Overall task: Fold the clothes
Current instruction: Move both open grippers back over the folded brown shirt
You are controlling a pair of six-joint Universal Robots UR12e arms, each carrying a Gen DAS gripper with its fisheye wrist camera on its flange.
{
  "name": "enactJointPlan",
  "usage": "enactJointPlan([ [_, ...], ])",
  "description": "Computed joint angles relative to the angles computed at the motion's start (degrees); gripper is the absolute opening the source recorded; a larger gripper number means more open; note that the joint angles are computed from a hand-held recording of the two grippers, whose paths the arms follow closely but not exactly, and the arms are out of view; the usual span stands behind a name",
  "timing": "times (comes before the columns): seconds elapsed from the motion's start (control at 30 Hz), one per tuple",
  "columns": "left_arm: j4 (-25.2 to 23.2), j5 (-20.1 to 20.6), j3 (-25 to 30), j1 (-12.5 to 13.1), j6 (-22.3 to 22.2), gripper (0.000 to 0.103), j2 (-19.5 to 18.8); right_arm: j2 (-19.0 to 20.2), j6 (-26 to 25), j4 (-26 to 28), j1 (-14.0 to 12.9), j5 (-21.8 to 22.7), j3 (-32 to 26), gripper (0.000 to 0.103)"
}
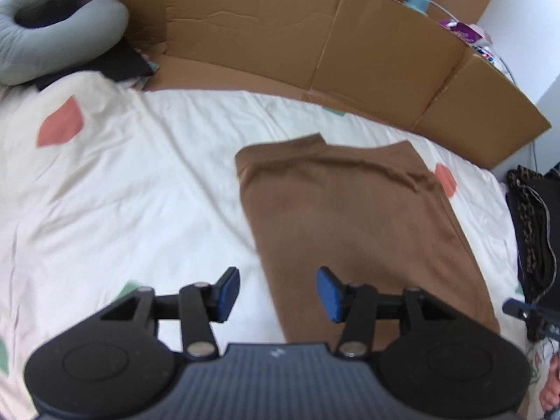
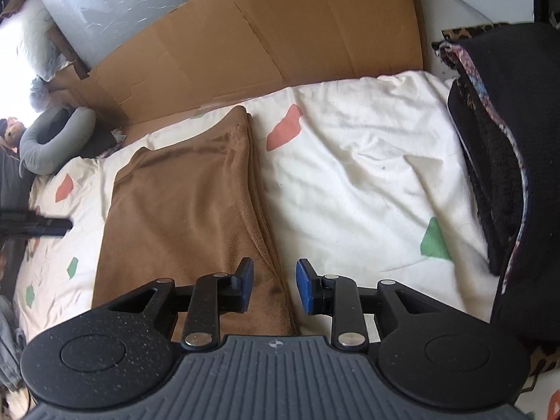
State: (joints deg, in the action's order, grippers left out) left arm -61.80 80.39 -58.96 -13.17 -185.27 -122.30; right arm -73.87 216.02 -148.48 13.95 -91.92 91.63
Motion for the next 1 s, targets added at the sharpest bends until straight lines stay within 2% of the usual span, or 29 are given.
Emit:
enactJointPlan([
  [0.07,0.7,-0.3,-1.9,0.0,0.2,0.053,1.4,0.1,-0.4,0.3,0.1,0.3,-0.1,0.034],
  [0.33,8.2,-1.0,-10.7,-1.0,2.3,0.056,5.1,0.6,-0.8,2.0,0.6,0.8,-0.9,0.037],
  [0.5,9.3,-2.7,-13.1,-1.6,-0.3,0.056,5.6,0.7,-3.2,4.6,0.9,0.2,-2.0,0.037],
  [0.6,8.5,-3.5,-13.3,-1.8,-0.8,0.056,5.4,0.6,-4.1,4.0,1.0,-0.3,-1.8,0.041],
  [0.73,7.1,-3.5,-13.9,-1.9,-2.1,0.053,5.4,0.8,-0.8,3.6,0.9,-0.7,-1.2,0.042],
  [0.93,4.3,-3.7,-15.5,-1.8,-2.6,0.052,6.0,1.2,-3.4,4.9,0.7,-0.6,-0.9,0.042],
  [1.0,3.9,-3.8,-16.2,-1.7,-2.7,0.046,6.4,1.1,-3.0,4.8,0.5,-0.3,-0.6,0.042],
])
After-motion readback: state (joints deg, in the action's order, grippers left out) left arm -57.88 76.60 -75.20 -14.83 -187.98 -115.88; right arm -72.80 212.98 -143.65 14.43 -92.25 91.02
